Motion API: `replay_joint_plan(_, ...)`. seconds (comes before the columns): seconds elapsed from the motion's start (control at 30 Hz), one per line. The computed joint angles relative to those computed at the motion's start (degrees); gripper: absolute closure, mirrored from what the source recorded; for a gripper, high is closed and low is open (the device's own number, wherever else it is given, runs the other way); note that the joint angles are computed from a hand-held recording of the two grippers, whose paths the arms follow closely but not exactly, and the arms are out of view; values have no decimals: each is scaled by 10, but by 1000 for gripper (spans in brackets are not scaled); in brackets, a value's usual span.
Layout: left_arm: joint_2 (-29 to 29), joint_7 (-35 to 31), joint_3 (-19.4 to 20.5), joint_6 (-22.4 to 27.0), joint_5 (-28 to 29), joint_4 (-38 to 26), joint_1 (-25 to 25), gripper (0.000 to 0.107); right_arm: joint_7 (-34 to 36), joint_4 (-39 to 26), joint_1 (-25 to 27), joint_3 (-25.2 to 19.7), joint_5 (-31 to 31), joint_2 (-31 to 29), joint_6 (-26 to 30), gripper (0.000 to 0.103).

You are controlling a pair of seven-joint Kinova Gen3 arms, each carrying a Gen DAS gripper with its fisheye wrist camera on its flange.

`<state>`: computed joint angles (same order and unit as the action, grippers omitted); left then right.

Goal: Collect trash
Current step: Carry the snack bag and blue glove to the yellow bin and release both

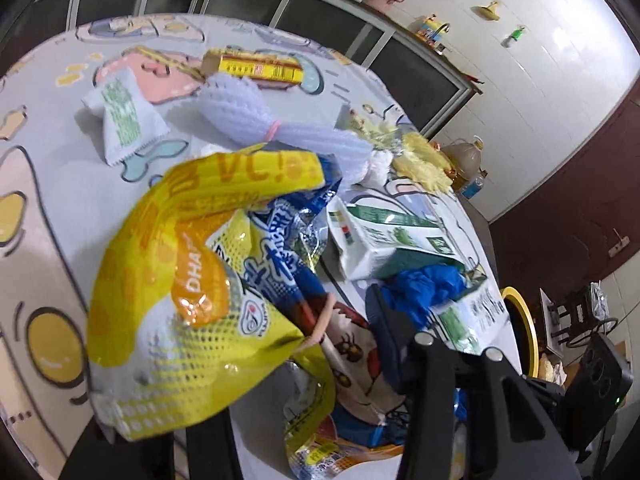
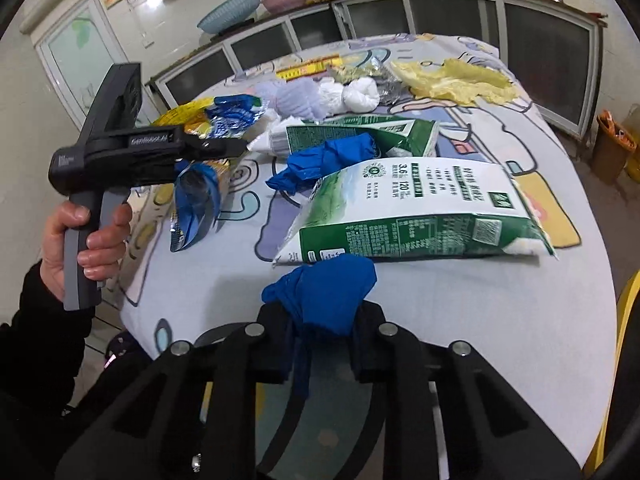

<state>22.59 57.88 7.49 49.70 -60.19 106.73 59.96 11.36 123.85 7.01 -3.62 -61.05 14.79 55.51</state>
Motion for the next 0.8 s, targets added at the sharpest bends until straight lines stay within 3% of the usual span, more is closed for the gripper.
replay_joint_plan(0.23, -12, 13, 22, 82, 0, -16, 44, 68, 32, 3, 49, 30, -8, -22, 75, 83)
replay_joint_plan(0.37, -11, 14, 36, 129, -1, -32, 62, 69, 39, 4, 61, 44, -13, -30, 90, 83)
replay_joint_plan(0.57, -4, -3, 47, 166, -5, -56, 74, 70, 39, 5, 74, 57, -15, -33, 101, 83)
replay_joint_plan(0.8, 6, -47, 45, 173, -15, -91, 79, 70, 56, 4, 101, 71, -21, -25, 122, 83)
